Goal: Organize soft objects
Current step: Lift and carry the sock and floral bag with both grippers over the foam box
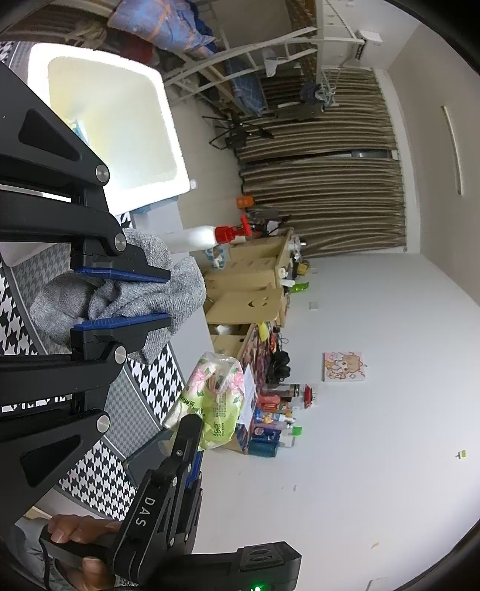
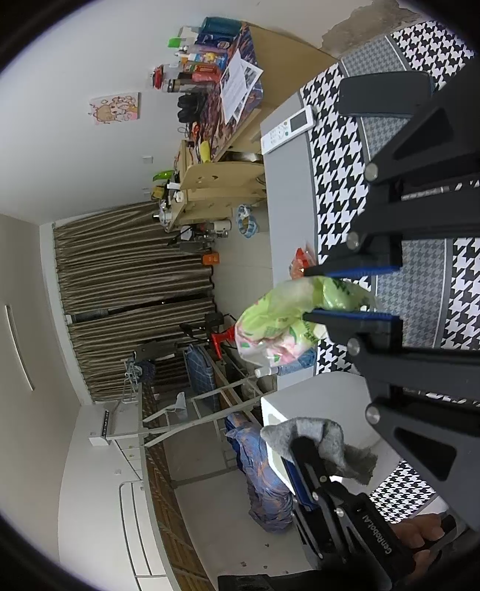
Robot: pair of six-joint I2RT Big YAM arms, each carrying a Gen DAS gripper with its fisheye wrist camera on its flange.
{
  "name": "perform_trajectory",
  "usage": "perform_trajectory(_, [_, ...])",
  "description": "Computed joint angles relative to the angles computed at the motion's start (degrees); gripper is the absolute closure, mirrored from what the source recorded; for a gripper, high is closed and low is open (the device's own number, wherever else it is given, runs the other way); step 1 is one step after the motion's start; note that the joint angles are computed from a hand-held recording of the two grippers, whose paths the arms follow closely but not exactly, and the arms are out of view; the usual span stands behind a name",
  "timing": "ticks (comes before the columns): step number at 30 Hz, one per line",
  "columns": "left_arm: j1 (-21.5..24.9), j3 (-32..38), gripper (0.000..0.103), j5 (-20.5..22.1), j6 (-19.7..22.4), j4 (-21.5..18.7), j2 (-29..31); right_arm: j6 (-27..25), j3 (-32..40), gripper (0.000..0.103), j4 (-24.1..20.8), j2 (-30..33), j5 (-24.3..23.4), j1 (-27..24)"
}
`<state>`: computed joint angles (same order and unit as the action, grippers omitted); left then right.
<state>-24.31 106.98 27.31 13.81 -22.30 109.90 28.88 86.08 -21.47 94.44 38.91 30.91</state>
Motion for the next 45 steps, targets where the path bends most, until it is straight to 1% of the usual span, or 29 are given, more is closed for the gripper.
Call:
perform_trajectory(7, [0.7,-1.1,0.085,0.5,-0.6,2.2,-0.8,-0.9,0.9,0.084,1.1,0.6,0.0,0.3])
perform_trajectory(10, [1.1,-0.9,0.085,0.7,-1.3,2.5,-0.7,-0.9,1.7,0.084,1.2,1.2,-0.5,0.3])
perform_trajectory(28, [3.4,-1.1,0.085,-0.9,-3.8,5.3,-1.0,-4.8,6.2,0.084,2.5,4.5,-3.3,0.7])
perform_trajectory(35, [4.0,-0.7,0.085,-2.1,-4.8,5.9,-0.8,-4.9,7.9,0.084,2.4,5.8,-4.6,0.6])
perform_trajectory(39, [4.0,-1.0,0.085,-3.7,-5.5,7.2,-0.9,-5.1,9.3,0.084,1.9,6.6,-5.0,1.0])
perform_trajectory(45, [4.7,-0.8,0.085,-5.0,-6.2,7.9,-0.7,-5.9,11.5,0.084,1.4,8.1,-5.7,1.5])
